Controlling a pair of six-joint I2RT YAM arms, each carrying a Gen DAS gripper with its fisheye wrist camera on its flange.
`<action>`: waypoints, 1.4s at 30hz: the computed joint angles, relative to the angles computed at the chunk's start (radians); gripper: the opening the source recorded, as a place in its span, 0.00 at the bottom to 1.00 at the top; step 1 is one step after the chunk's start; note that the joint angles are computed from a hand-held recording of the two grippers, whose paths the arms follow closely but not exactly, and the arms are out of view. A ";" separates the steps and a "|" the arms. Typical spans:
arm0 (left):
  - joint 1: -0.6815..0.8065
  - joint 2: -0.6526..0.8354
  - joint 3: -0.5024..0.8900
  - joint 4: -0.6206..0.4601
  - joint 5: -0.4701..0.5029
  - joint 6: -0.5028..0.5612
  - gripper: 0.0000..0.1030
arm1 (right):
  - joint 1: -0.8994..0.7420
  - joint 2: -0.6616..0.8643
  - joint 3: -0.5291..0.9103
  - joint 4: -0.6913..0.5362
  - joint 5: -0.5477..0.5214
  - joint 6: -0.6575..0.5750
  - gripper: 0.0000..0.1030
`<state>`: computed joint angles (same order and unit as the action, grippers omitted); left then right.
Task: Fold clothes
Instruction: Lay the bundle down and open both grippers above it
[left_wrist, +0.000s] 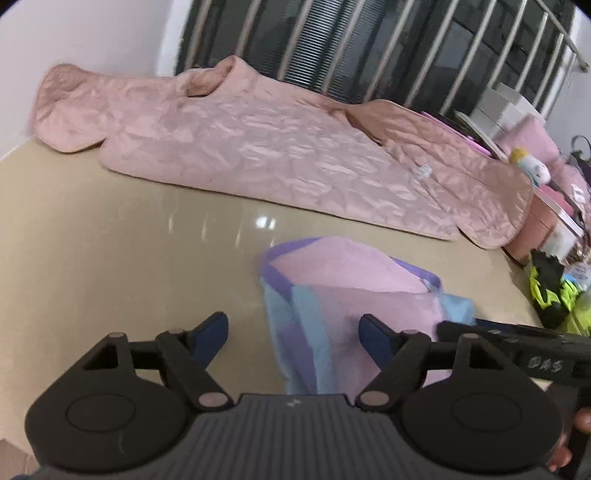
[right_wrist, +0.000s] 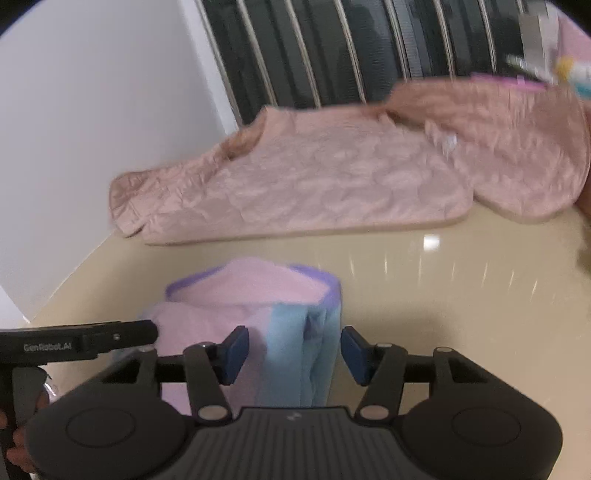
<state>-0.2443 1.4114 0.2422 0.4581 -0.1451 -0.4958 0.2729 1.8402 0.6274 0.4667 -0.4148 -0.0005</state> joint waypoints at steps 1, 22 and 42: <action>-0.016 0.009 -0.002 0.015 -0.002 0.011 0.70 | 0.010 0.011 -0.014 0.037 0.010 -0.003 0.53; -0.052 -0.196 -0.096 -0.100 0.049 -0.073 0.32 | 0.012 -0.132 -0.130 -0.017 -0.011 -0.047 0.23; -0.008 -0.242 -0.225 0.075 0.269 0.320 0.71 | -0.057 -0.036 -0.093 -0.045 -0.274 -0.315 0.30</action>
